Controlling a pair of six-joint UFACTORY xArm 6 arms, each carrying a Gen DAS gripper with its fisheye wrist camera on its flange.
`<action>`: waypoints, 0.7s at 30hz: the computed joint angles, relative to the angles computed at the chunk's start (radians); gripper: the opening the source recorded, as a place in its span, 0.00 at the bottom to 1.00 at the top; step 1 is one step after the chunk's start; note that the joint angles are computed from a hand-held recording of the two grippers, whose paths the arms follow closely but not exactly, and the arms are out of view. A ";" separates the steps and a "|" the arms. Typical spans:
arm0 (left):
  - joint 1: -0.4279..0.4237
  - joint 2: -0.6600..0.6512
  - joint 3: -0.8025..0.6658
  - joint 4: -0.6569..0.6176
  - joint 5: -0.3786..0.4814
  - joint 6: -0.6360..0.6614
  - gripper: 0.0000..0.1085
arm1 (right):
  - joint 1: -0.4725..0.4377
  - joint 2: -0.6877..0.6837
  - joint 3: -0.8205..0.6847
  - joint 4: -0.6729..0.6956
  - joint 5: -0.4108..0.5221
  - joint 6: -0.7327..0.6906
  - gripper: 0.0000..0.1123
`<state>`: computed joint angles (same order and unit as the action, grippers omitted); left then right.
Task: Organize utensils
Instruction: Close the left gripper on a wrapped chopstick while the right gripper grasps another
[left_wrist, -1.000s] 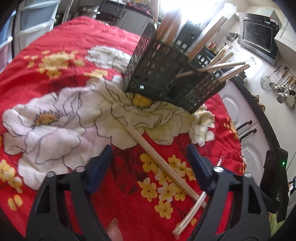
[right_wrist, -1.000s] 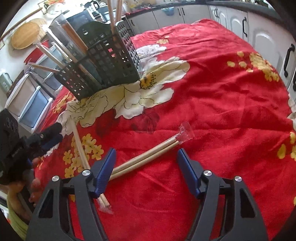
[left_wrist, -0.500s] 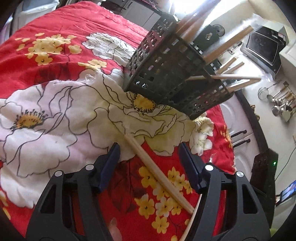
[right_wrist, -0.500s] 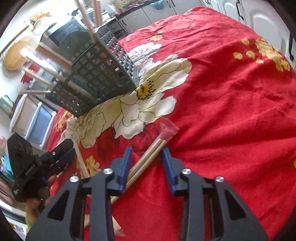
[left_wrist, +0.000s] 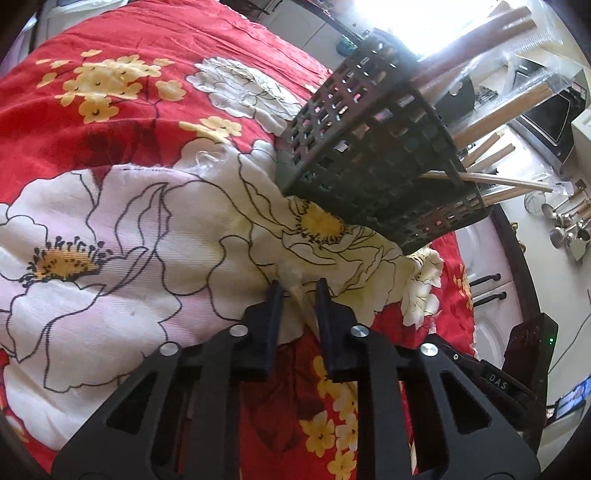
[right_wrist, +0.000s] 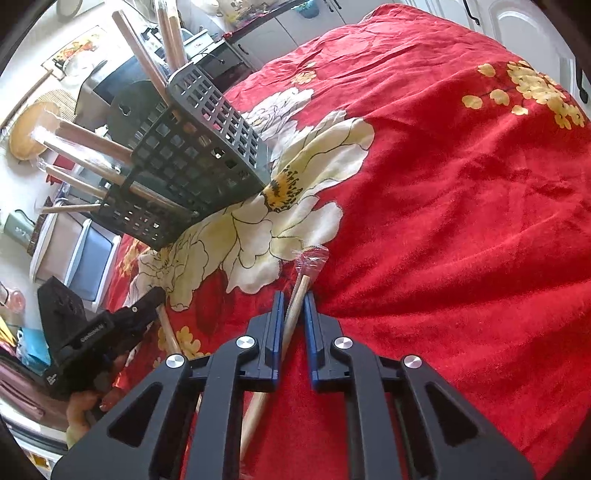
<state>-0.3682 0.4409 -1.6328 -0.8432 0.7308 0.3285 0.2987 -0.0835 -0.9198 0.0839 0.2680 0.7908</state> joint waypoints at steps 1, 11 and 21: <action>0.002 0.000 0.000 -0.002 0.002 0.003 0.11 | 0.001 0.000 0.000 0.013 -0.006 -0.012 0.09; 0.026 -0.043 0.049 -0.109 0.007 0.049 0.06 | 0.023 -0.011 -0.023 0.007 -0.043 -0.065 0.08; 0.009 -0.186 0.148 -0.197 -0.098 0.172 0.04 | 0.029 -0.041 -0.056 -0.222 -0.038 0.033 0.06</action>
